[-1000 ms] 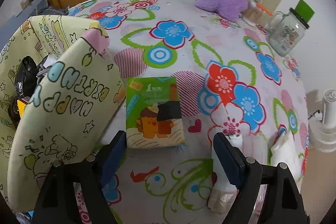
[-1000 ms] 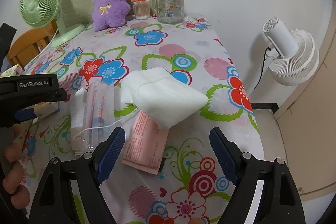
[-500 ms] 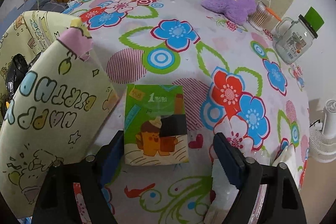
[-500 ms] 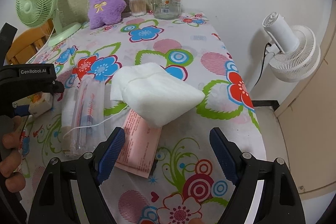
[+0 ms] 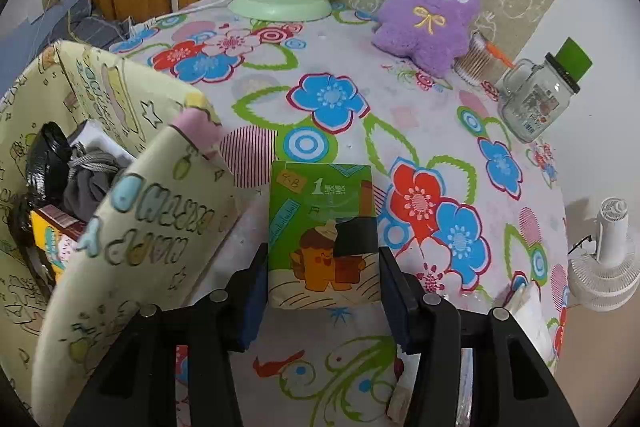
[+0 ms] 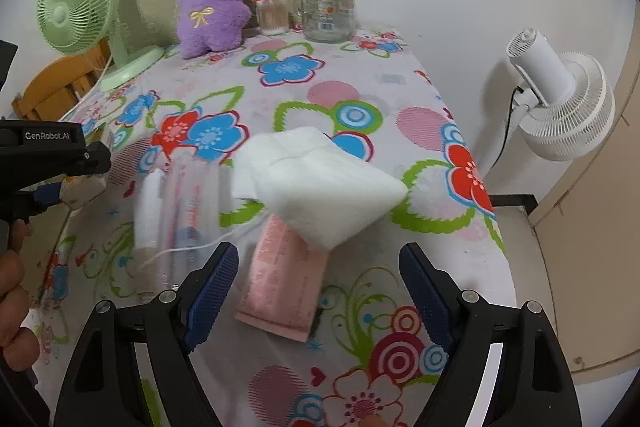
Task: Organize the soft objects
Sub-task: 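Grasp the white cotton pad with the right tool while the left tool holds the tissue pack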
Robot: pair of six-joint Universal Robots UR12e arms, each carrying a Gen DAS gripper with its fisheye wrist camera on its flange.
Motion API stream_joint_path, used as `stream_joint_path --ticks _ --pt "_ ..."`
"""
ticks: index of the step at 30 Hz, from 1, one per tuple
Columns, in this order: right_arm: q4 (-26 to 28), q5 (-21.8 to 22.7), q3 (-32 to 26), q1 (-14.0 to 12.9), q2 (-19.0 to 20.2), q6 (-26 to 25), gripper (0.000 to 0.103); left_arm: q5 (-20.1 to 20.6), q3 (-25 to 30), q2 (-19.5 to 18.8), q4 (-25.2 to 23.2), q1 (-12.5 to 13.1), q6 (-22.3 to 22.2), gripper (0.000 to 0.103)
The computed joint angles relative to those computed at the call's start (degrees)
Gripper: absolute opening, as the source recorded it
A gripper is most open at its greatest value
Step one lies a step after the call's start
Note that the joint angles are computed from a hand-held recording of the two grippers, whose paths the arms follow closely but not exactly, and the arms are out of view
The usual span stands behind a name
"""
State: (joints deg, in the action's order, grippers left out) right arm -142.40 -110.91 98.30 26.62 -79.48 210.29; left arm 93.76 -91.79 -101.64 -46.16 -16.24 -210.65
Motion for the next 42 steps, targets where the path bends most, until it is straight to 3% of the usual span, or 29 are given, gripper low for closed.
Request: stream_joint_path --ticks 9,17,22,25,30,31,35,38,42 --pt "1.4 -0.9 -1.2 0.6 0.6 -1.2 0.085 -0.7 -1.2 1.2 0.7 -0.1 2.5 0.052" --pt "2.1 -2.5 -2.8 -0.7 1.5 -7.1 0.085 -1.7 -1.3 1.4 -0.5 -0.4 4.5 0.053" --pt "1.6 1.3 -2.9 -2.2 2.3 -9.9 0.085 -1.4 -0.7 0.8 -1.1 -0.8 5.9 0.053" --pt "2.1 0.8 -3.1 -2.2 2.9 -9.8 0.084 -1.5 -0.4 0.5 -1.6 -1.0 6.6 0.053" --pt "0.6 0.4 -2.5 -2.3 2.8 -8.6 0.062 -1.7 -0.2 0.1 -1.8 -1.2 7.1 0.053" --pt "0.6 0.5 -2.5 -2.4 2.8 -8.4 0.054 -1.9 -0.1 0.1 -1.9 -1.2 7.1 0.053" --pt "0.6 1.0 -2.6 -2.4 2.6 -7.8 0.045 -2.3 -0.2 0.2 -2.1 -1.3 7.5 0.053" --pt "-0.6 1.9 -2.2 -2.3 2.1 -7.2 0.022 -2.2 -0.3 0.5 -1.9 -1.3 7.9 0.053" --pt "-0.5 2.0 -2.2 -2.2 1.9 -6.5 0.020 -2.4 -0.5 0.9 -1.7 -1.2 8.1 0.053"
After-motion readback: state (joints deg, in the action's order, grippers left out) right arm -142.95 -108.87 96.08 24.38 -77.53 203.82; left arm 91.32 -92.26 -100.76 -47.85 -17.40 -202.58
